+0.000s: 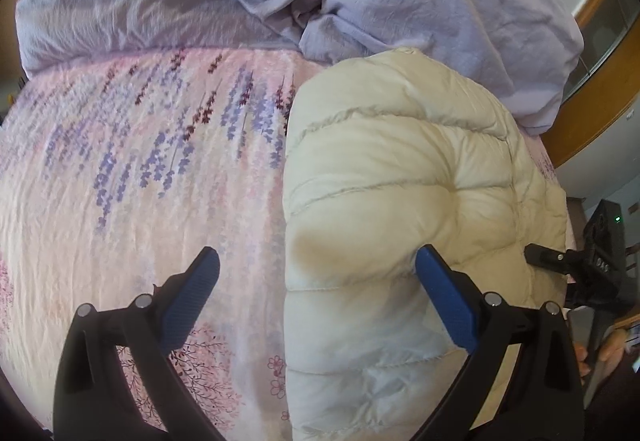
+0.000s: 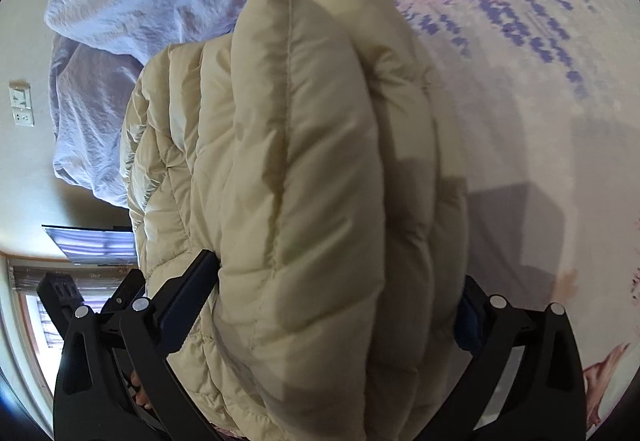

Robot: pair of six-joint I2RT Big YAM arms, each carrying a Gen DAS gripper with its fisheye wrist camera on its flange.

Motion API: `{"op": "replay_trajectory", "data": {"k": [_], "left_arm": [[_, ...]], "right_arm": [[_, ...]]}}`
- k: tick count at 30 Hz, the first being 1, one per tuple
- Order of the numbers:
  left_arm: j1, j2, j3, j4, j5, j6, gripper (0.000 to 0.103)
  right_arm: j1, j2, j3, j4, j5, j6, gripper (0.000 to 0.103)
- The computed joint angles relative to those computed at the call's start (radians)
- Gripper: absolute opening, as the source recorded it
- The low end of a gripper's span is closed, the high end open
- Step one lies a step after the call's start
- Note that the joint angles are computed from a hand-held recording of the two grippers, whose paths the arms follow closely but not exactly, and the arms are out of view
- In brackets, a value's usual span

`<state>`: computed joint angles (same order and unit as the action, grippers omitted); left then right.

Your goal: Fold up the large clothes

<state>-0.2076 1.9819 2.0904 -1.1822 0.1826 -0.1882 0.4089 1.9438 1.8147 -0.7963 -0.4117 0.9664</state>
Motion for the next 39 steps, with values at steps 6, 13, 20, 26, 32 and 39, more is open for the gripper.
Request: {"op": "replay_trajectory", "data": {"k": [6, 13, 20, 26, 32, 39], "left_arm": [[0.021, 0.051, 0.064, -0.06, 0.071, -0.004, 0.098], [0.037, 0.109, 0.12, -0.09, 0.183, -0.022, 0.097], [0.046, 0.151, 0.142, -0.083, 0.324, -0.065, 0.084], [0.051, 0.157, 0.125, -0.038, 0.403, -0.082, 0.059], [0.059, 0.135, 0.121, 0.0, 0.411, -0.049, 0.032], [0.104, 0.114, 0.152, 0.018, 0.409, -0.043, 0.028]], "right_arm": [[-0.001, 0.009, -0.007, 0.043, -0.007, 0.028, 0.102], [-0.007, -0.023, -0.065, 0.155, -0.012, 0.028, 0.053], [-0.008, -0.029, -0.065, 0.164, -0.006, 0.006, 0.045], [-0.012, -0.04, -0.091, 0.186, -0.007, 0.01, 0.044], [-0.01, -0.018, -0.039, 0.177, 0.012, 0.009, 0.038], [0.006, 0.059, 0.098, 0.166, -0.017, 0.002, 0.036]]}}
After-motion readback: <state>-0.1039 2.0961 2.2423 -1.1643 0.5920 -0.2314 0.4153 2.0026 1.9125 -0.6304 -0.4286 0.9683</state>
